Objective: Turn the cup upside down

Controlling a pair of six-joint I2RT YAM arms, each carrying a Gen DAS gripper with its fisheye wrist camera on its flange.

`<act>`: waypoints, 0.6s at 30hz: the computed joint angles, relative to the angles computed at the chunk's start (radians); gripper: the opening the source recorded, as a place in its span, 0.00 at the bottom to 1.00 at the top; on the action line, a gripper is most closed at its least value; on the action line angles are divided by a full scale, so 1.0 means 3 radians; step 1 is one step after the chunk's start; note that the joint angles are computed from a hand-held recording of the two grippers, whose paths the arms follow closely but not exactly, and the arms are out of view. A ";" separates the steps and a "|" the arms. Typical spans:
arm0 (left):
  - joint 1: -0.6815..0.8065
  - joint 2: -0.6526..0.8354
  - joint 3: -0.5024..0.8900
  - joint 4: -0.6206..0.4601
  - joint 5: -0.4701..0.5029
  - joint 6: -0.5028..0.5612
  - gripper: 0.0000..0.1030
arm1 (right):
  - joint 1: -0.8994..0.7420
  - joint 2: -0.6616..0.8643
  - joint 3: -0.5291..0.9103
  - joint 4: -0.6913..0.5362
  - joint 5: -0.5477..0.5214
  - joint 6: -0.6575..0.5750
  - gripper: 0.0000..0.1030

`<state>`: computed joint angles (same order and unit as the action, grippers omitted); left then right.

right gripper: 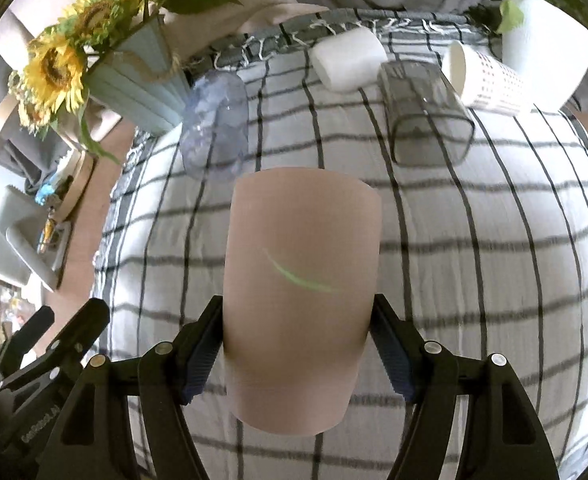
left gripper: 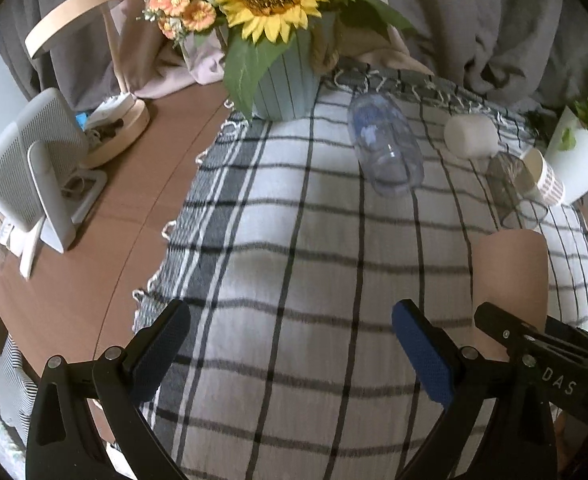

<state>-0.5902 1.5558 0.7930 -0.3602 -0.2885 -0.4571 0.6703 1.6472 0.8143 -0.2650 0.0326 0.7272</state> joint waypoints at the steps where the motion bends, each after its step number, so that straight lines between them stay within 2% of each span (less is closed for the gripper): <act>1: -0.0024 -0.0008 -0.0024 0.0001 -0.0004 -0.0006 1.00 | 0.0016 -0.0003 -0.0020 -0.0022 0.0008 0.0010 0.69; 18: -0.0234 -0.0049 -0.0182 -0.0080 -0.0159 -0.0247 1.00 | 0.0107 0.0148 -0.0036 -0.0145 0.0037 -0.0128 0.69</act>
<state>-0.6604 1.5411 0.7384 -0.3843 -0.3361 -0.5312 0.7025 1.6915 0.8036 -0.3086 0.0437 0.6887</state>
